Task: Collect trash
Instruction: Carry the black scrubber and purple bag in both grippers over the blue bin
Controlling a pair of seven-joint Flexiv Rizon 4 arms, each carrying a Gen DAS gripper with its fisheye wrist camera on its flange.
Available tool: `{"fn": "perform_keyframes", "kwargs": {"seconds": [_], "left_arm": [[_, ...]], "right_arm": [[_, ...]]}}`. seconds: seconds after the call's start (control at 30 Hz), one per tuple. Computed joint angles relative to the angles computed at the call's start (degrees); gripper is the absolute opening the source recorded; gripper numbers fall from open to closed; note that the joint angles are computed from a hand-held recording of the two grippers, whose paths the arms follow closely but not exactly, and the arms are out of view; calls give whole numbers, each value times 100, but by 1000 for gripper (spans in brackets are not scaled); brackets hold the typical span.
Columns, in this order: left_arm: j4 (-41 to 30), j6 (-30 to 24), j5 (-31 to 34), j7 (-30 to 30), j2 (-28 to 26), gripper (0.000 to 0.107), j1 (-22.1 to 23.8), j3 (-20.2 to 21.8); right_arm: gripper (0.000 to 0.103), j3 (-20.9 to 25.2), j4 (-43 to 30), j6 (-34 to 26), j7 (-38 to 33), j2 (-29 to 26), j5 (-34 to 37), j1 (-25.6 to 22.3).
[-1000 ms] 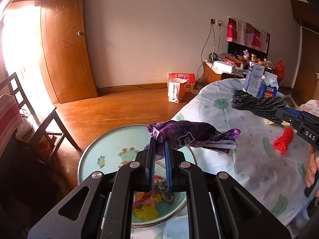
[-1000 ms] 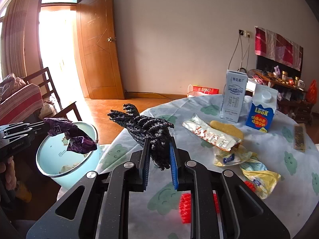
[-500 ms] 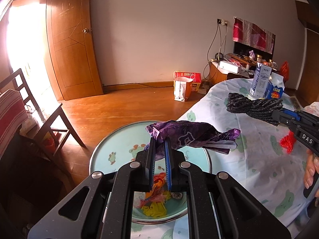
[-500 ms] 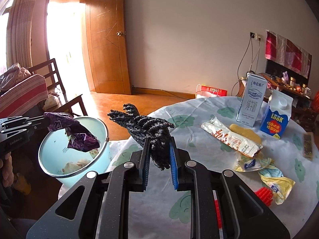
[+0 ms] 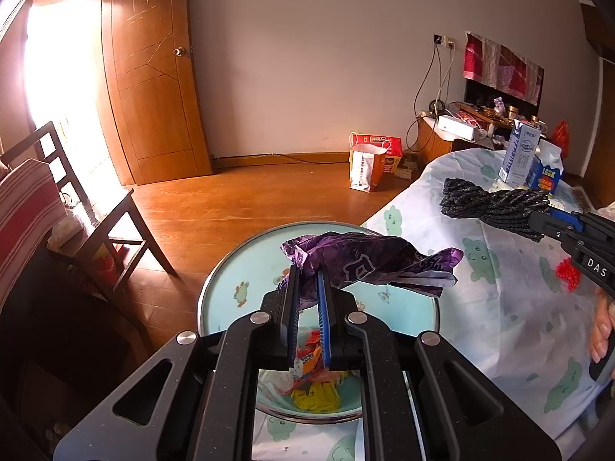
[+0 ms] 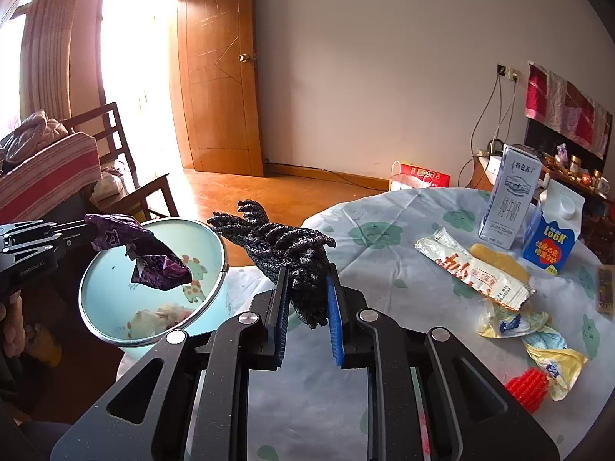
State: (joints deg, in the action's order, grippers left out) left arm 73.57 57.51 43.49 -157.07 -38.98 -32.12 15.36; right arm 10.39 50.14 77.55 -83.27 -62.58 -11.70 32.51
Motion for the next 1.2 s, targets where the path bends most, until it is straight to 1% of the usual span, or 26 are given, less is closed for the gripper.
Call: {"fn": "perform_keyframes", "kwargs": {"seconds": [0.47, 1.2], "left_arm": [[335, -87, 156, -263, 223, 8, 46, 12], [608, -237, 348, -534, 436, 8, 209, -95]], "right_arm": [[19, 177, -461, -313, -381, -208, 107, 135], [19, 177, -875, -684, -876, -360, 395, 381]]}}
